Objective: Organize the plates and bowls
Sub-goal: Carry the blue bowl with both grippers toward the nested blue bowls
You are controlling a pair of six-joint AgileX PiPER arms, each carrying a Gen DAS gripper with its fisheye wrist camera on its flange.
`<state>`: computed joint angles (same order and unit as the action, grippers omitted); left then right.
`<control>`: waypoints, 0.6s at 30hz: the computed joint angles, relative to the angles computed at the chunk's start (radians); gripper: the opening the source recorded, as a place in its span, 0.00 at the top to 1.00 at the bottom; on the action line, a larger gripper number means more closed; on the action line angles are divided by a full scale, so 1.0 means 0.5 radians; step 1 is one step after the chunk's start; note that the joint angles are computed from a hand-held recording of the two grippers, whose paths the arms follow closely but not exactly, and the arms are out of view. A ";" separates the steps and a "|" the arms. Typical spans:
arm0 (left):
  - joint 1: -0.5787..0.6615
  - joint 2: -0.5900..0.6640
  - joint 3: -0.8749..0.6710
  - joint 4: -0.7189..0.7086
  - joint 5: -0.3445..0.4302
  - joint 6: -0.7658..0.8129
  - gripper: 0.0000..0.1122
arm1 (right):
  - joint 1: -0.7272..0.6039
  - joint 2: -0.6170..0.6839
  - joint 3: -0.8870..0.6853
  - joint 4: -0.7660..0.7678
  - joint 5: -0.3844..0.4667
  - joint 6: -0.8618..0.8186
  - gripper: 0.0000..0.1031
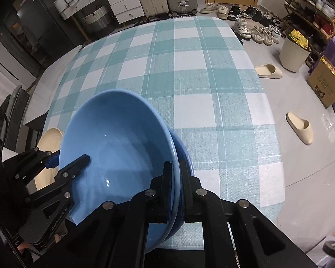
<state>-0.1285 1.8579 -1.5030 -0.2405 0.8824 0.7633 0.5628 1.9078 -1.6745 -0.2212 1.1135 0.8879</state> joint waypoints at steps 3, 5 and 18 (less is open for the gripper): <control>-0.014 -0.003 0.046 0.013 -0.041 0.004 0.83 | 0.017 -0.019 0.063 -0.028 -0.031 0.023 0.94; -0.020 -0.015 0.087 0.008 -0.086 0.016 0.83 | 0.022 -0.030 0.090 -0.040 -0.047 0.025 0.94; 0.083 0.010 0.112 -0.310 -0.089 0.106 0.77 | 0.045 -0.123 0.177 -0.167 -0.121 0.109 0.93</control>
